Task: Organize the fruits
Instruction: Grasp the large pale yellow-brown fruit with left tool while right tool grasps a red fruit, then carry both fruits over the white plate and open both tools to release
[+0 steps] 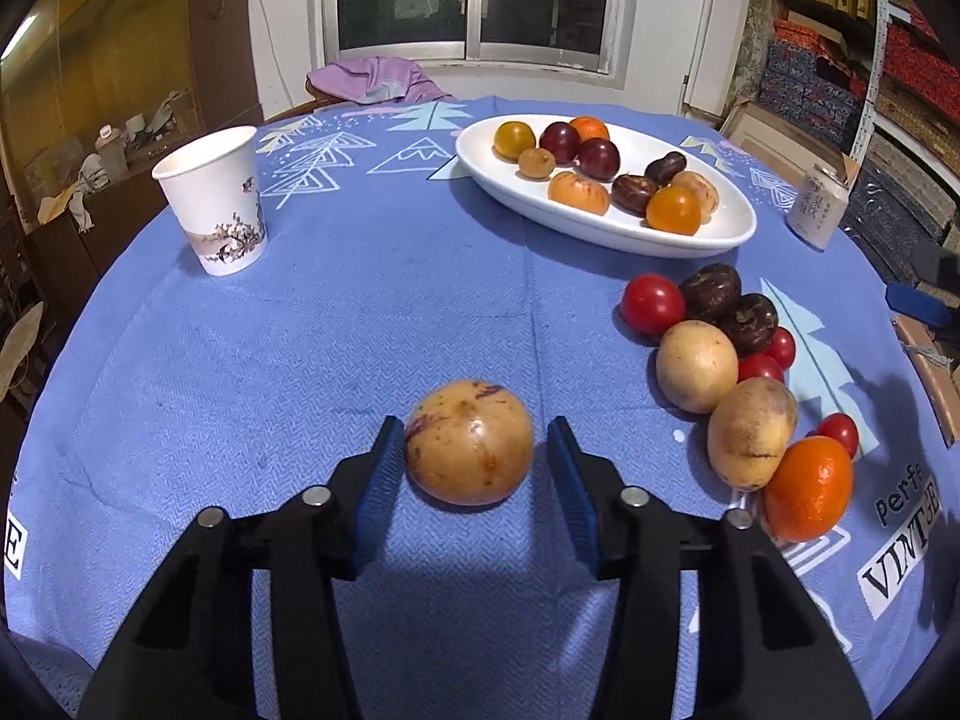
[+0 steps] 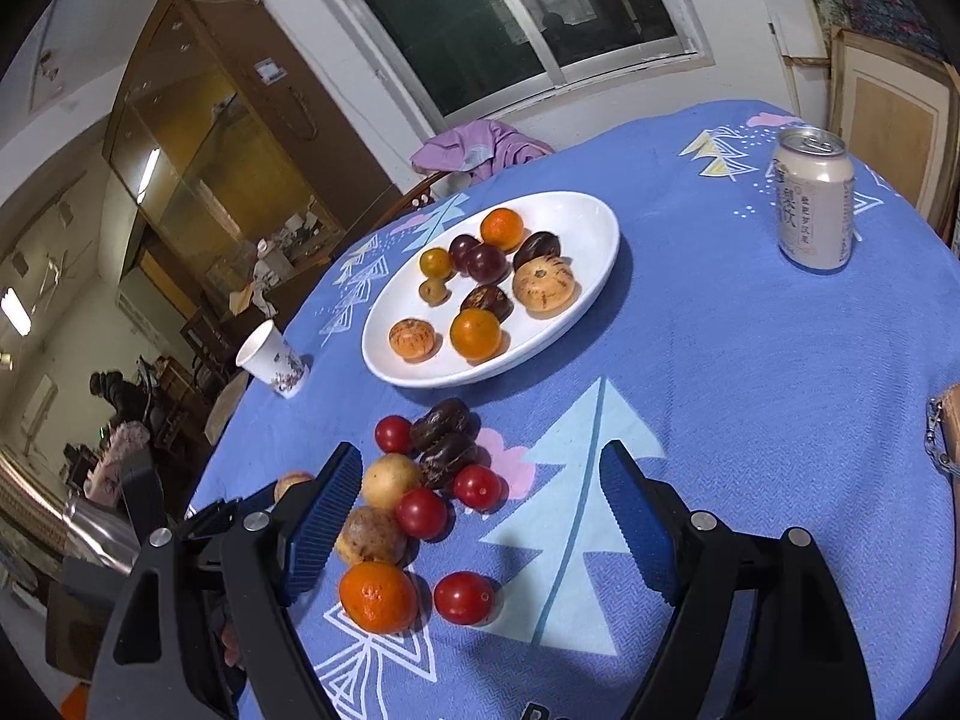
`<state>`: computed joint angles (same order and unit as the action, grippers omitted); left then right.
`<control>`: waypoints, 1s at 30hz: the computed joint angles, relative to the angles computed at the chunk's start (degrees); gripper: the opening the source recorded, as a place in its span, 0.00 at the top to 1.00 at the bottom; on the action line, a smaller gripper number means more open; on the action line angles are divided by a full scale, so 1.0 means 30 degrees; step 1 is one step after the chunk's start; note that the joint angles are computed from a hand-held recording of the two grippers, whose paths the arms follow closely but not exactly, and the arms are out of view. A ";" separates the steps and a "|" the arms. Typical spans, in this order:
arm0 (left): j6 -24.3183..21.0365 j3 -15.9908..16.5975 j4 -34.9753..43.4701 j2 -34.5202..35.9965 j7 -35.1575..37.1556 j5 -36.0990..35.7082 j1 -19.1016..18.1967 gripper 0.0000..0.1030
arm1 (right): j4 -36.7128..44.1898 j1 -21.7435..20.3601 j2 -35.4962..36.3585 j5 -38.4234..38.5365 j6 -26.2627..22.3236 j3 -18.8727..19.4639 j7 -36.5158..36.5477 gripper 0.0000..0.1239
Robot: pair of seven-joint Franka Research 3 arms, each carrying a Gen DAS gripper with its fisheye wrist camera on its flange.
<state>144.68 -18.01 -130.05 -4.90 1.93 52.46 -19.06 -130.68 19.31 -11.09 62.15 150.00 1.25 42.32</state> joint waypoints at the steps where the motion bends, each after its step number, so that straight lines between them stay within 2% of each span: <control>1: 0.0078 0.0040 -0.0053 -0.0028 0.0016 -0.0086 0.0020 0.57 | -0.0069 0.0047 -0.0073 -0.0172 -0.0201 0.0038 -0.0152 0.34; 3: 0.0163 0.0054 -0.0123 -0.0087 0.0047 -0.0124 0.0051 0.57 | -0.0426 0.0212 -0.0374 -0.0470 -0.0382 0.0158 -0.0732 0.34; 6: -0.0137 -0.0014 0.0013 -0.0005 0.0250 -0.0163 0.0011 0.57 | -0.1517 0.0502 -0.1110 -0.1340 0.0159 0.0430 -0.1513 0.37; 9: -0.0354 -0.0032 0.0116 0.0054 0.0390 -0.0187 -0.0039 0.57 | -0.2670 0.0764 -0.1684 -0.2290 0.0922 0.0525 -0.1853 0.48; 11: -0.0407 -0.0030 0.0152 0.0079 0.0398 -0.0189 -0.0068 0.57 | -0.2964 0.0882 -0.1689 -0.2896 0.1206 0.0520 -0.1649 0.62; 13: -0.0412 -0.0023 0.0153 0.0070 0.0393 -0.0200 -0.0091 0.57 | -0.2999 0.1026 -0.1494 -0.3483 0.1460 0.0569 -0.1448 0.65; 20: -0.0588 -0.0009 0.0260 0.0188 0.0563 -0.0321 -0.0147 0.57 | -0.3538 0.1578 -0.1058 -0.5794 0.3425 0.1013 -0.0426 0.66; 25: -0.0342 0.0127 0.0265 0.0332 0.0934 -0.0813 -0.0137 0.57 | -0.3355 0.1727 -0.0563 -0.6458 0.3258 0.0832 0.0370 0.70; 30: 0.0213 0.0193 0.0023 0.0176 0.0671 -0.0717 -0.0027 0.57 | -0.3284 0.1988 -0.0600 -0.5505 0.3139 0.0499 -0.0165 0.74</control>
<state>145.32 -17.43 -129.98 -4.38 3.94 50.31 -19.14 -140.53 25.27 -12.89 45.64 159.42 2.75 41.82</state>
